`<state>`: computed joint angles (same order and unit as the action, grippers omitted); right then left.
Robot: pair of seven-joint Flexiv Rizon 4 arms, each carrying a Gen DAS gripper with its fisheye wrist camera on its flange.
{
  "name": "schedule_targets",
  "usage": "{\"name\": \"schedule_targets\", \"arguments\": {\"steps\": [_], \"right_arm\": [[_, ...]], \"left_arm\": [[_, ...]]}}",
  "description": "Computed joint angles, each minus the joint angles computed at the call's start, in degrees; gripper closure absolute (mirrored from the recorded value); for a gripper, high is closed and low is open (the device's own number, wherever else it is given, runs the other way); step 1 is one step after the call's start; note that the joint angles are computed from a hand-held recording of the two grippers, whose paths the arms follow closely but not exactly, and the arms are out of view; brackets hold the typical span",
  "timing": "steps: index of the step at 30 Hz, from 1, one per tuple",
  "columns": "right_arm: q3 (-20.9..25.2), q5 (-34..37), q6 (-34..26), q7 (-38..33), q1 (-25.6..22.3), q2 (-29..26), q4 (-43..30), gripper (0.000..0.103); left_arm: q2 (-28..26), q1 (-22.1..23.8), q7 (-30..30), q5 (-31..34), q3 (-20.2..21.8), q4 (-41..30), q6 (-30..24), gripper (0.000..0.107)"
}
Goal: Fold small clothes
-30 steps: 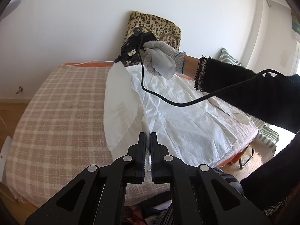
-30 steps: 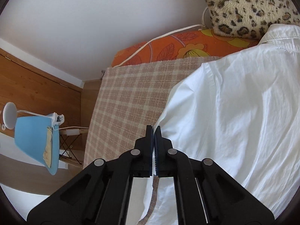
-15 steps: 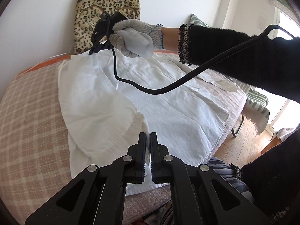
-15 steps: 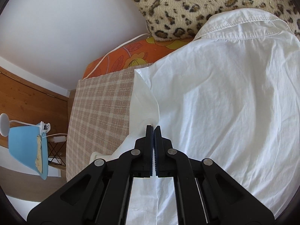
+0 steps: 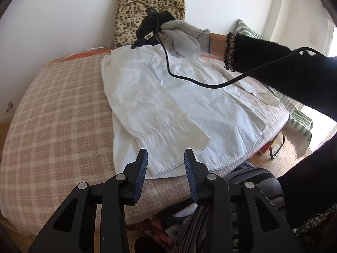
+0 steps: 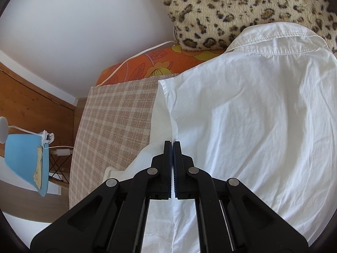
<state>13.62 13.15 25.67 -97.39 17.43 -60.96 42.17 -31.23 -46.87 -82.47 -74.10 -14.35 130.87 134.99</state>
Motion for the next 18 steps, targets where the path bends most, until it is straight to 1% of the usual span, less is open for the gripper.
{"name": "schedule_targets", "arguments": {"steps": [1, 3, 5, 6, 7, 8, 9, 10, 13, 15, 17, 18], "right_arm": [[0.0, 0.0, 0.1, 0.0, 0.0, 0.1, 0.2, 0.1], [0.0, 0.1, 0.1, 0.2, 0.0, 0.2, 0.3, 0.1], [0.0, 0.2, 0.0, 0.6, -0.1, 0.3, 0.3, 0.1], [0.0, 0.2, 0.2, 0.7, -0.1, 0.3, 0.4, 0.1], [0.0, 0.3, 0.2, 0.8, -0.2, 0.4, 0.4, 0.1], [0.0, 0.3, 0.2, 0.9, -0.3, 0.4, 0.4, 0.1], [0.1, 0.4, 0.1, 0.8, -0.4, 0.3, 0.3, 0.1], [0.2, 0.4, 0.0, 0.7, -0.4, 0.3, 0.2, 0.1], [0.1, 0.2, 0.3, -0.3, -0.3, 0.5, 0.7, 0.1], [0.2, 0.2, 0.3, -0.4, -0.2, 0.4, 0.8, 0.1], [0.2, 0.3, 0.4, -0.2, -0.1, 0.3, 0.9, 0.1], [0.2, 0.4, 0.6, 0.0, -0.1, 0.3, 0.9, 0.1]], "left_arm": [[0.5, 1.8, -4.5, 3.2, 0.3, 1.5, -1.1, 0.073], [1.0, 7.7, -16.4, 17.2, 1.4, 4.7, -2.9, 0.073], [0.2, 12.7, -22.5, 26.7, 1.7, 4.9, -4.6, 0.073], [-0.1, 15.0, -24.1, 29.6, 1.5, 4.4, -7.3, 0.073], [-0.4, 16.0, -24.8, 30.6, 1.6, 3.7, -10.0, 0.073], [-0.7, 15.3, -24.5, 29.2, 2.4, 2.9, -12.9, 0.073], [-0.9, 13.6, -23.5, 26.1, 3.5, 2.1, -15.5, 0.073], [-1.5, 12.4, -25.1, 26.7, 4.8, 2.2, -14.4, 0.073], [-1.1, 9.3, -26.7, 25.0, 6.9, 2.6, -15.0, 0.073], [-1.7, 10.0, -30.3, 28.9, 7.2, 2.9, -14.0, 0.073], [-2.3, 6.3, -28.3, 26.8, 10.3, 1.5, -15.3, 0.077], [-2.5, 4.6, -26.6, 25.6, 11.8, 0.6, -16.5, 0.085]]}}
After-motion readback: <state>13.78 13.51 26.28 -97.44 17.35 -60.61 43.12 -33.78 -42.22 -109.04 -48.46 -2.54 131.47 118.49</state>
